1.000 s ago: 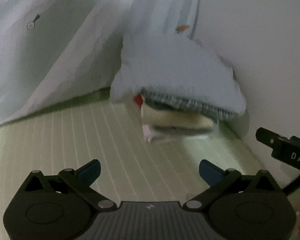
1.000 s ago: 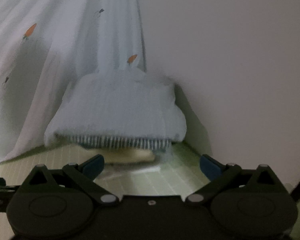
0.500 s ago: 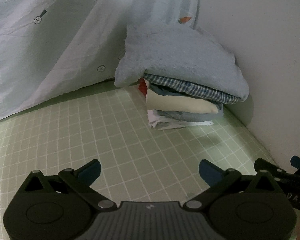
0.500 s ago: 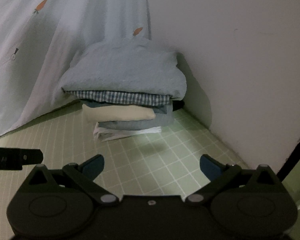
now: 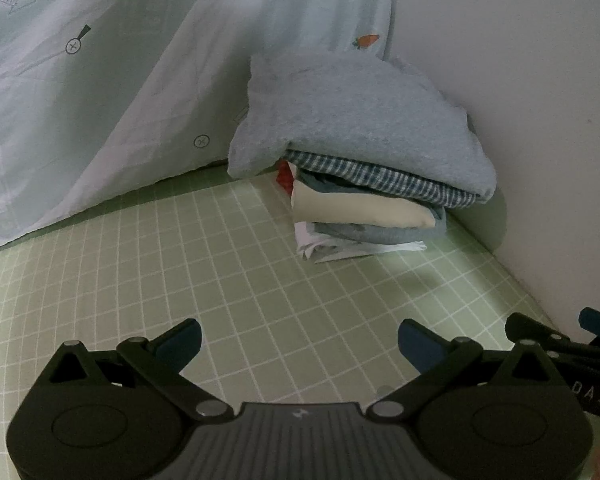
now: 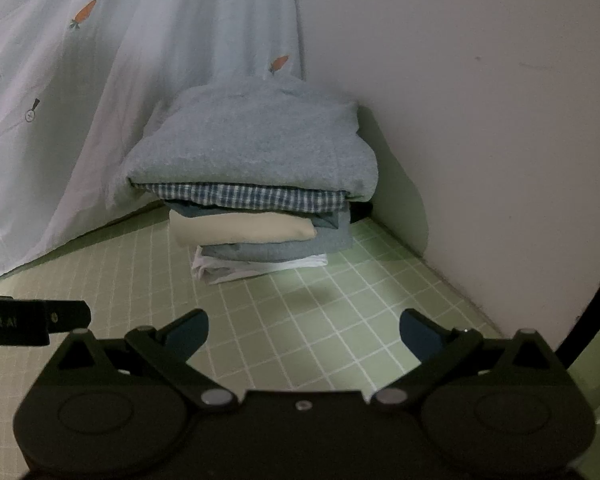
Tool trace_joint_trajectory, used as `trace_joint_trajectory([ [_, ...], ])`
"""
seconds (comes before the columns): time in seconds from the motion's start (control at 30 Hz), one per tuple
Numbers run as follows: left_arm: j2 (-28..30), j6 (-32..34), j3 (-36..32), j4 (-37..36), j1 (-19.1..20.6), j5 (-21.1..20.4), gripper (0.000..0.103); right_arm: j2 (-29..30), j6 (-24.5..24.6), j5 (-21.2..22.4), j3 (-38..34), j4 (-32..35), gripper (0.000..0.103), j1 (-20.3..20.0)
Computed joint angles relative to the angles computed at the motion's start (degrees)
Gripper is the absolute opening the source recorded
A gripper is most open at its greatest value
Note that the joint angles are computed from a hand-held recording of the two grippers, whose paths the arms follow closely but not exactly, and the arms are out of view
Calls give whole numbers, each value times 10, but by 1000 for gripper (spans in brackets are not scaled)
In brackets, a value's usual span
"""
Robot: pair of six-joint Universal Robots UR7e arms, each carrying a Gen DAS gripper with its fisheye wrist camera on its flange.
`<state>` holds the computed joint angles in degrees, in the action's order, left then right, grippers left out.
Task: Fold clothes
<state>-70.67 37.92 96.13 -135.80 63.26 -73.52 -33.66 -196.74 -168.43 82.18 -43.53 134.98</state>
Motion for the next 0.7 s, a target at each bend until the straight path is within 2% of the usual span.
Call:
trace_joint_trajectory([
  [0.7,-2,0,-1,3,1,0,103,3,16,4,-8,23,103,2],
])
